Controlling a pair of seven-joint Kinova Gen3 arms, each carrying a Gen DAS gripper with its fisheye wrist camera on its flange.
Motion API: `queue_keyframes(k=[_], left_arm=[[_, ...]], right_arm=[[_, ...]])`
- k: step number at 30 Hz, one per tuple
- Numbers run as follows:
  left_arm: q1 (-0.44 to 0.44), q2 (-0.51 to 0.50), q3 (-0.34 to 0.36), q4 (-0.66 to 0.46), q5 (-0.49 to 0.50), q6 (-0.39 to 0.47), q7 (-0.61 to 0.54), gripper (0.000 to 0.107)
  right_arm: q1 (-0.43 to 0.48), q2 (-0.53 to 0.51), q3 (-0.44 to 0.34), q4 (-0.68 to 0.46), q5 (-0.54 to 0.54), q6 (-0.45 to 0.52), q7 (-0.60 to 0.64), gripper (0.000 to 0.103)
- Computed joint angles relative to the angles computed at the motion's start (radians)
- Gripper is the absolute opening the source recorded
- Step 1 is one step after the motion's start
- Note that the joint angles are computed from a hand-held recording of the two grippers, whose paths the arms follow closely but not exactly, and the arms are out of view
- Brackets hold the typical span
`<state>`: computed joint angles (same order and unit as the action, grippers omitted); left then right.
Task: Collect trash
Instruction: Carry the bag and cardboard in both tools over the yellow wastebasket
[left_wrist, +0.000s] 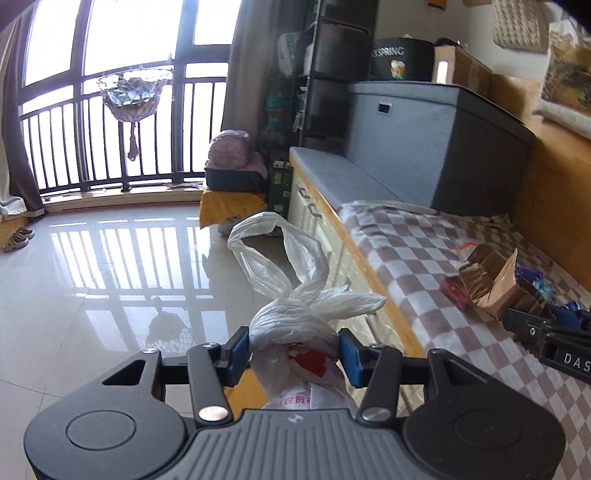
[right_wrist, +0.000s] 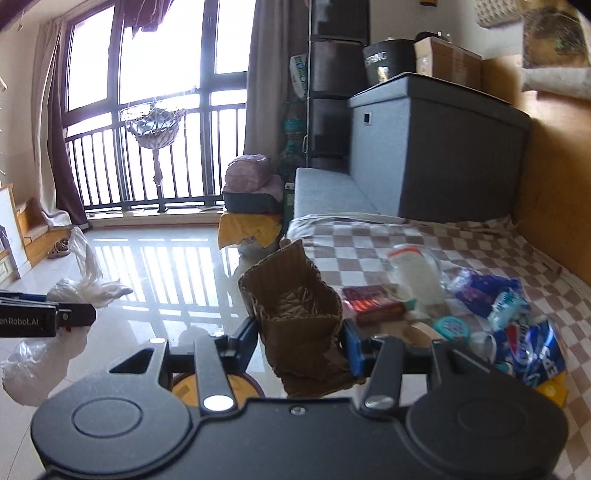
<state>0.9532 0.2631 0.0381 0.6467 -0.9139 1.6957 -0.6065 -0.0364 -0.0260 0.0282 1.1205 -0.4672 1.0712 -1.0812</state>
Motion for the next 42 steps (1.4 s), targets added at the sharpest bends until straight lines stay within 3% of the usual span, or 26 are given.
queue_keyframes(k=[8, 15, 26, 31, 36, 42], left_arm=[[-0.099, -0.129, 0.040, 0.162, -0.014, -0.037, 0.045, 0.051], [-0.243, -0.206, 0.073, 0.313, 0.045, -0.127, 0.114, 0.051], [-0.488, -0.183, 0.104, 0.535, 0.261, -0.339, 0.181, 0.052], [-0.532, -0.152, 0.098, 0.616, 0.340, -0.423, 0.200, 0.052], [-0.556, -0.137, 0.091, 0.700, 0.404, -0.516, 0.187, 0.052], [-0.594, -0.092, 0.065, 0.710, 0.496, -0.539, 0.106, 0.052]], right_arm=[[-0.162, 0.031, -0.131, -0.090, 0.262, 0.001, -0.251, 0.050], [-0.300, 0.092, -0.177, -0.124, 0.408, 0.006, -0.452, 0.050], [-0.344, 0.208, -0.153, 0.001, 0.440, -0.048, -0.564, 0.050], [-0.327, 0.266, -0.143, 0.019, 0.432, -0.036, -0.539, 0.050], [-0.280, 0.302, -0.155, 0.072, 0.353, -0.048, -0.468, 0.050], [-0.293, 0.391, -0.142, 0.022, 0.364, 0.039, -0.465, 0.050]])
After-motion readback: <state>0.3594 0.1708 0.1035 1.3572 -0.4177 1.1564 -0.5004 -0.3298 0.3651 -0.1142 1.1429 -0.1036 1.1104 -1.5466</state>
